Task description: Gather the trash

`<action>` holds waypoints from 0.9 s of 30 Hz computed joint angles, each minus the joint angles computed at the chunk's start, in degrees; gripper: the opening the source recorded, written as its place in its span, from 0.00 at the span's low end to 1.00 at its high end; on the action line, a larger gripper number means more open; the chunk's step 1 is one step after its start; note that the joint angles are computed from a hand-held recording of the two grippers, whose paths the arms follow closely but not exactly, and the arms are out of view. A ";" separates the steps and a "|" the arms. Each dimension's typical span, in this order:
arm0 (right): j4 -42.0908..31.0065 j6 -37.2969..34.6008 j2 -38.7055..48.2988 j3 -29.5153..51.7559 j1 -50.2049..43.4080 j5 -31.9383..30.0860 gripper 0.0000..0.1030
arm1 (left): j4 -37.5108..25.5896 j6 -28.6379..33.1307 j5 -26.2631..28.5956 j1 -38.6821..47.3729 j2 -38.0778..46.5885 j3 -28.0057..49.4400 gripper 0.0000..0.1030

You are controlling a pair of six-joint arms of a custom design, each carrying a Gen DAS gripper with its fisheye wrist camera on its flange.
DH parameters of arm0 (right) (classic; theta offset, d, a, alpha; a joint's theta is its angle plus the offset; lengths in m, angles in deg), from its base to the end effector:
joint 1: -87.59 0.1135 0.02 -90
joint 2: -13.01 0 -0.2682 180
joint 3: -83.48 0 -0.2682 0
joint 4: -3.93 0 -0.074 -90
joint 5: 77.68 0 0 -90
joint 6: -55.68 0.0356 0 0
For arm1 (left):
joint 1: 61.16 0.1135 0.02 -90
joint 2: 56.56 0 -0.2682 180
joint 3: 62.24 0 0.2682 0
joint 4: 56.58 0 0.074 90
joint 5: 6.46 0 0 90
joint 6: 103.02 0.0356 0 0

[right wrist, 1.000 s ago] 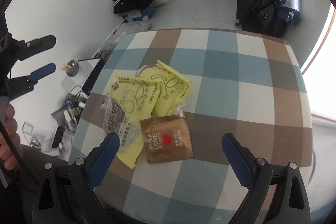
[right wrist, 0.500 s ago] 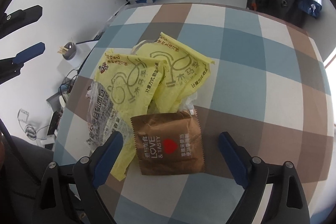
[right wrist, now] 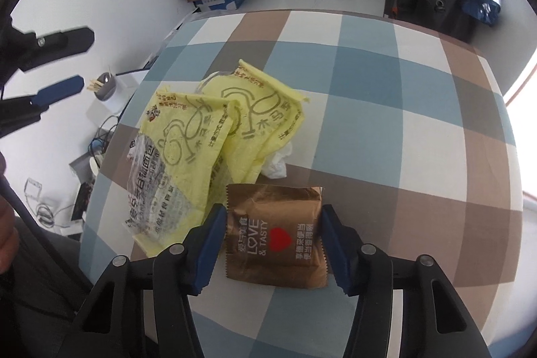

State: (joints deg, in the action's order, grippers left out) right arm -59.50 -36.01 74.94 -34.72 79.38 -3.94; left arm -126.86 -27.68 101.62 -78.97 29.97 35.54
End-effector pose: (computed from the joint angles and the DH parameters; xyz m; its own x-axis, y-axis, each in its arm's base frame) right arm 0.2094 -0.0201 0.2527 -0.8862 0.0993 -0.4525 -0.0124 0.9713 0.2375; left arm 0.3035 -0.1091 0.3411 -0.9018 0.0370 -0.4305 0.2218 0.8947 -0.3877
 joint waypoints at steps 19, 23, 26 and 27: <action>-5.17 -7.06 -3.15 0.52 -15.04 -9.07 0.54 | -5.27 1.58 0.45 -6.47 5.37 -1.53 0.75; -5.75 -8.40 -3.29 0.35 -17.67 -9.87 0.54 | -5.49 1.95 -2.40 -8.59 5.67 -1.31 0.75; -6.43 -9.12 -3.31 0.55 -19.32 -10.79 0.54 | -5.73 2.28 -4.73 -10.14 6.60 -1.08 0.75; -6.70 -9.63 -3.45 0.57 -20.00 -11.07 0.54 | -5.84 2.53 -6.65 -10.81 6.90 -1.00 0.75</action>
State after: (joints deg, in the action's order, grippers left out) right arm -66.20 -45.64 71.50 -34.15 59.38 -15.01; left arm -132.70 -25.15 94.97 -89.79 36.87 34.55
